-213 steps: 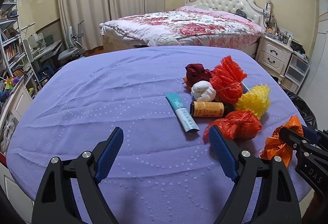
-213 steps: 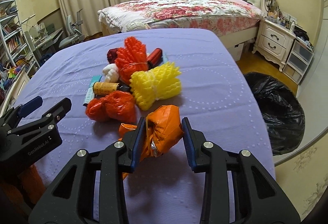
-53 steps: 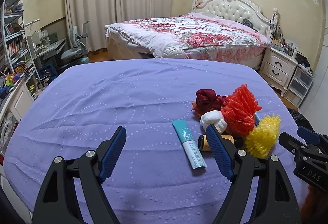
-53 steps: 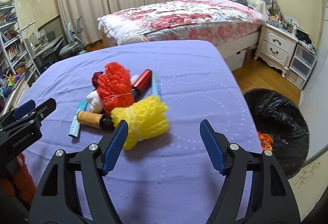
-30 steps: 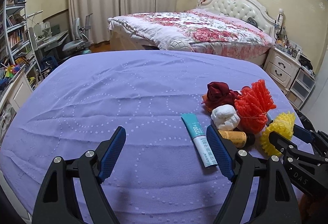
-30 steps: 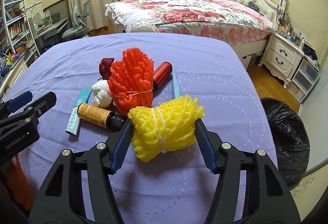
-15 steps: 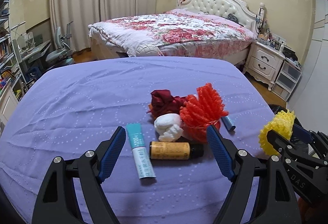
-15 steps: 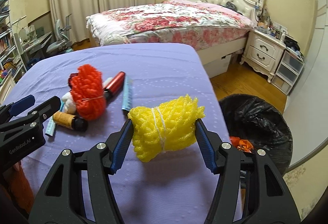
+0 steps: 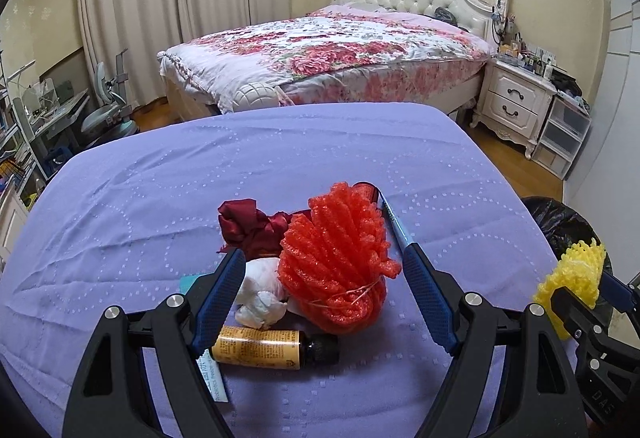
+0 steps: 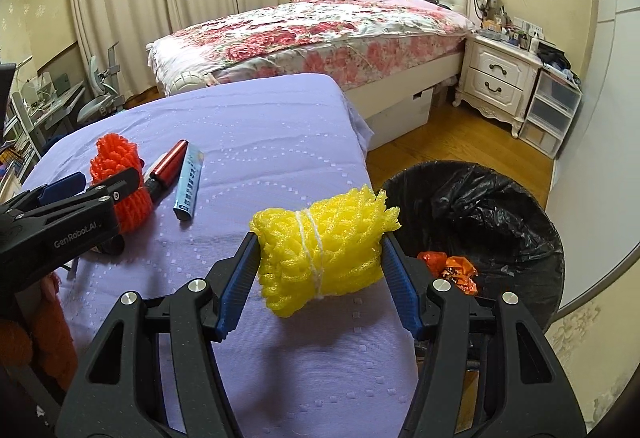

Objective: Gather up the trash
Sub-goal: 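Grasp the red foam net with the left gripper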

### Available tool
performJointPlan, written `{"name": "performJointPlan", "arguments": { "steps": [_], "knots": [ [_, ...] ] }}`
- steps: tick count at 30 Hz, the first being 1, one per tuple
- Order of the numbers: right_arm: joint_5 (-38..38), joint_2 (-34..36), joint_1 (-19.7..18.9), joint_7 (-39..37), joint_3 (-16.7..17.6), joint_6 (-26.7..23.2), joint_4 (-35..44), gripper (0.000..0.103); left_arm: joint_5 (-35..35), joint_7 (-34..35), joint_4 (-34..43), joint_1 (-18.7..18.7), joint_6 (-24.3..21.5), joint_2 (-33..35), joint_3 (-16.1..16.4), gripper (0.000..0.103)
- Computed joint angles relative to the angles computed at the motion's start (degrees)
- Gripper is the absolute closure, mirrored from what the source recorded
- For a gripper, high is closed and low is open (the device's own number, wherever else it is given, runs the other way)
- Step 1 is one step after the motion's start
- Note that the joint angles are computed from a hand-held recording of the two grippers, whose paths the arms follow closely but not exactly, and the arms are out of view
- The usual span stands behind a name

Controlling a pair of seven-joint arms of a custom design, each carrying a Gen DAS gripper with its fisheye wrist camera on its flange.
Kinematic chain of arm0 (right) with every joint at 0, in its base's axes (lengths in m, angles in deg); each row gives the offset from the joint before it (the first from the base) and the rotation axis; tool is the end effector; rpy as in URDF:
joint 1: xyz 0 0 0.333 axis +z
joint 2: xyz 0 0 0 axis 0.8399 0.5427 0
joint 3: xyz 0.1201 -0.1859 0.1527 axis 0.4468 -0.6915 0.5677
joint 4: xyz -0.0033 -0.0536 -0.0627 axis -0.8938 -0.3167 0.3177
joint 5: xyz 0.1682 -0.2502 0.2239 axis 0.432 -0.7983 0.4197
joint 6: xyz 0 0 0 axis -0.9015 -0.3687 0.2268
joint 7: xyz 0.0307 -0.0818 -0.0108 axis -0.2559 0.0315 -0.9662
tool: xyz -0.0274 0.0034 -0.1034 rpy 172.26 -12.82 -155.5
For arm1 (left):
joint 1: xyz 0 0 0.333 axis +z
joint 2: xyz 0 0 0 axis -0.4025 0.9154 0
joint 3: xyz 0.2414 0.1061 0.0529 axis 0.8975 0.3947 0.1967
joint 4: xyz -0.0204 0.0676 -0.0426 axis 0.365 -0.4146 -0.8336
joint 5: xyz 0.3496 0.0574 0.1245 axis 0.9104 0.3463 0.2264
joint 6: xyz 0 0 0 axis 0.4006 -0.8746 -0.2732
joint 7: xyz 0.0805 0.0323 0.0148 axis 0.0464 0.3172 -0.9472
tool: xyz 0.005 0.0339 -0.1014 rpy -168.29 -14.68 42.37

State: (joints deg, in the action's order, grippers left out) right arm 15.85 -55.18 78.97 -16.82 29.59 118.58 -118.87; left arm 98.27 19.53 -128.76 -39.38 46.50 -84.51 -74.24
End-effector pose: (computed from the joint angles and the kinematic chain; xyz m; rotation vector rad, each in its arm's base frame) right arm 0.4992 0.2395 0.4166 -2.0239 1.2498 -0.4708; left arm 0.4570 -0.2660 0.4215 -1.9972 1.2921 -0.5262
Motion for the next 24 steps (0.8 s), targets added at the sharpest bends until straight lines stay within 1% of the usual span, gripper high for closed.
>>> {"name": "performJointPlan", "arguments": {
  "steps": [1,2,3,4,5,8,11,15,20,24],
  "knots": [
    [0.7,0.3,0.0,-0.6,0.0,-0.2,0.3,0.043,0.1,0.0,0.3,0.0,-0.3,0.4,0.0,0.026],
    [1.2,0.4,0.0,-1.1,0.0,-0.3,0.4,0.043,0.1,0.0,0.5,0.0,-0.5,0.7,-0.1,0.033],
    [1.7,0.5,0.0,-1.5,0.0,-0.3,0.4,0.043,-0.2,0.8,0.7,0.0,-0.5,1.0,0.1,0.037],
    [2.3,0.5,0.0,-2.1,0.0,-0.3,0.4,0.043,-0.6,1.3,1.0,-0.1,-0.5,1.3,0.2,0.046],
    [2.4,0.6,0.0,-2.2,0.0,-0.4,0.4,0.043,-0.6,1.7,0.9,0.0,0.0,1.4,0.4,0.052],
    [2.7,0.6,0.1,-2.5,0.0,-0.4,0.4,0.043,0.5,1.0,0.4,-0.1,0.4,1.1,0.3,0.055],
    [3.1,0.5,0.1,-2.6,0.0,-0.3,0.5,0.043,0.7,0.6,-0.1,-0.2,0.4,0.4,0.2,0.056],
    [3.6,0.1,0.1,-3.0,0.0,0.3,0.0,0.043,1.7,-0.4,-0.9,-0.4,0.0,-1.3,-0.5,0.056],
    [4.0,-1.3,-0.2,-3.2,-0.1,1.3,-1.2,0.043,3.1,-1.1,-1.0,-0.8,1.2,-2.8,-1.3,0.056],
    [-0.1,-2.6,-1.8,0.5,0.0,2.6,-2.7,0.043,4.9,-1.5,-0.4,-0.9,3.8,-3.1,-1.8,0.056]
  ]
}}
